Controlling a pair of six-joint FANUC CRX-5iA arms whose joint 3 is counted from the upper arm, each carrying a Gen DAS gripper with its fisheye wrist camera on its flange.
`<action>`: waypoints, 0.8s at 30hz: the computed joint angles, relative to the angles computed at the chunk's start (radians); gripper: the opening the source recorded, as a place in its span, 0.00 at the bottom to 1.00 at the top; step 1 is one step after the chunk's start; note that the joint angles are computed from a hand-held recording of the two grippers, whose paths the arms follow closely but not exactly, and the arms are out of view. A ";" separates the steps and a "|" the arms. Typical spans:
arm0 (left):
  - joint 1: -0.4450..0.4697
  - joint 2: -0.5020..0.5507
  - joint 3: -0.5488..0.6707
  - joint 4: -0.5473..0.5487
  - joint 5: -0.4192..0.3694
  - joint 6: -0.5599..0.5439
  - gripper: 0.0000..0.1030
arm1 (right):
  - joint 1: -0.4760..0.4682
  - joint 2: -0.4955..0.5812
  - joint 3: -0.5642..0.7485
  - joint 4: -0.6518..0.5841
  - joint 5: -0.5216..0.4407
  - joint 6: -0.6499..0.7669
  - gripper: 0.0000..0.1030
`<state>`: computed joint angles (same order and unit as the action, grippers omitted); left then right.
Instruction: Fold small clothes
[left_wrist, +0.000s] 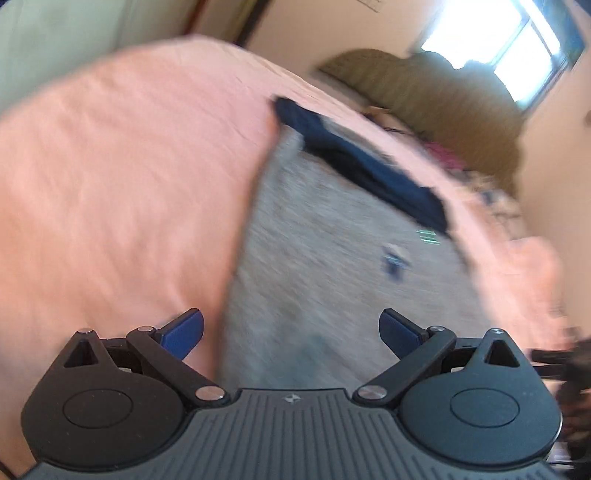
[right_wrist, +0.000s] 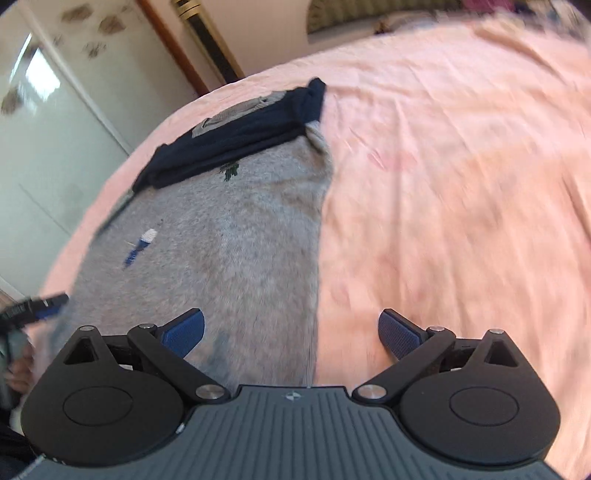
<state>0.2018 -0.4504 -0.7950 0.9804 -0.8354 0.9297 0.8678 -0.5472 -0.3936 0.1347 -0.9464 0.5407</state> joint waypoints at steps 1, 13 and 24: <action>0.033 0.012 -0.025 0.088 -0.086 -0.048 0.99 | -0.032 -0.011 0.009 -0.098 0.023 0.030 0.98; -0.084 0.060 -0.093 0.396 0.001 -0.187 0.65 | -0.241 -0.069 0.022 -0.665 0.094 0.293 0.93; -0.107 0.117 0.019 0.128 0.009 -0.182 0.62 | -0.219 -0.071 0.012 -0.651 0.118 0.302 0.89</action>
<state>0.0945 -0.3335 -0.7764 1.1089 -0.8260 0.7472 0.6493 -0.6181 -0.3819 -0.5159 -0.8282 0.8431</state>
